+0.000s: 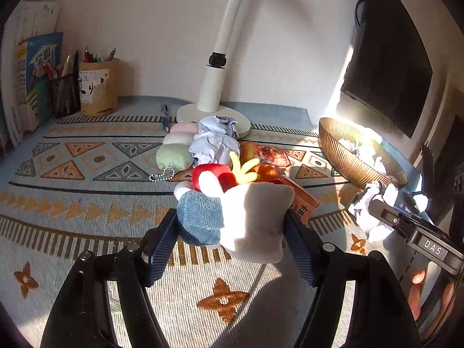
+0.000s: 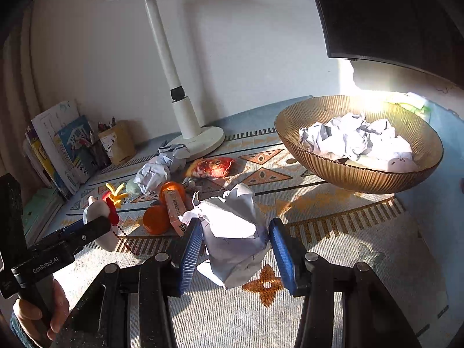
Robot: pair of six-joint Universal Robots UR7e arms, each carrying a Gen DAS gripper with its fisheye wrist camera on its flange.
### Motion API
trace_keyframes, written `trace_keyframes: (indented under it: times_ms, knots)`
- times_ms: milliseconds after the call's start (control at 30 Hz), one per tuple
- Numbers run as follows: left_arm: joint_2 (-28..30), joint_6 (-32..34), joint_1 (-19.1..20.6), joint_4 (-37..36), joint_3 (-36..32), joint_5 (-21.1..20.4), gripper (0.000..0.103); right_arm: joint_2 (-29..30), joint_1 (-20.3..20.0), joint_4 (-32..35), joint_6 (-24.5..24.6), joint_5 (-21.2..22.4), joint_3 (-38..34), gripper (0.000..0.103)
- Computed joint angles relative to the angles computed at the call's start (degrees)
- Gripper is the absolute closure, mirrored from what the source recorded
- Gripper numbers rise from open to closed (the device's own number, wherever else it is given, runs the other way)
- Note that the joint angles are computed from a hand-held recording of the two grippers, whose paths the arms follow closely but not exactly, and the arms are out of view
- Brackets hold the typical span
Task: Organize objects
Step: 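Carry the plush and paper ball over the amber bowl and open both grippers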
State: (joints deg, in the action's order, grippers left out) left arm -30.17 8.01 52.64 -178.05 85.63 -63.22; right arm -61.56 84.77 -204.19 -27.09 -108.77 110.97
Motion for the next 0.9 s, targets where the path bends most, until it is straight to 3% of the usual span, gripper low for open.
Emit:
trace_keyframes:
  times_ms: [167,333,467,600,700,833,867,900]
  knots:
    - [-0.15,0.85,-1.07,-0.24,0.82,0.3,0.034,-3.38,-1.01,-1.22,0.53,1.9,3.67,0.056]
    - [0.55,2.87,-3.63,1.31,-2.0,-5.56,0.034,-7.87,0.3,-7.88,-0.88,1.66,5.02,0.056]
    - [4.38,5.1,-6.33,5.4,-10.8,-11.07,0.032,-10.32,1.1,-14.72,0.9,-0.42,2.62,0.056]
    - [12.66,4.8,-7.56,15.45,-26.21,-14.47,0.032,-11.58,-0.72,-8.36,7.58,-4.12,-2.92,0.055]
    - [19.57,2.7,-7.51,24.5,-38.42,-16.3,0.032,-12.56,-3.81,1.74,13.86,-2.05,-6.21,0.055]
    - [26.1,0.1,-7.26,29.62,-48.68,-16.76,0.03,-11.59,-5.59,5.37,15.28,-1.24,-9.0,0.055]
    - [27.29,-0.66,-7.04,30.8,-50.66,-17.33,0.027,-11.2,-5.82,5.39,15.14,-1.27,-9.63,0.052]
    - [28.2,-1.42,-6.85,32.27,-52.25,-17.84,0.025,-10.74,-5.93,5.18,14.69,-1.58,-10.28,0.038]
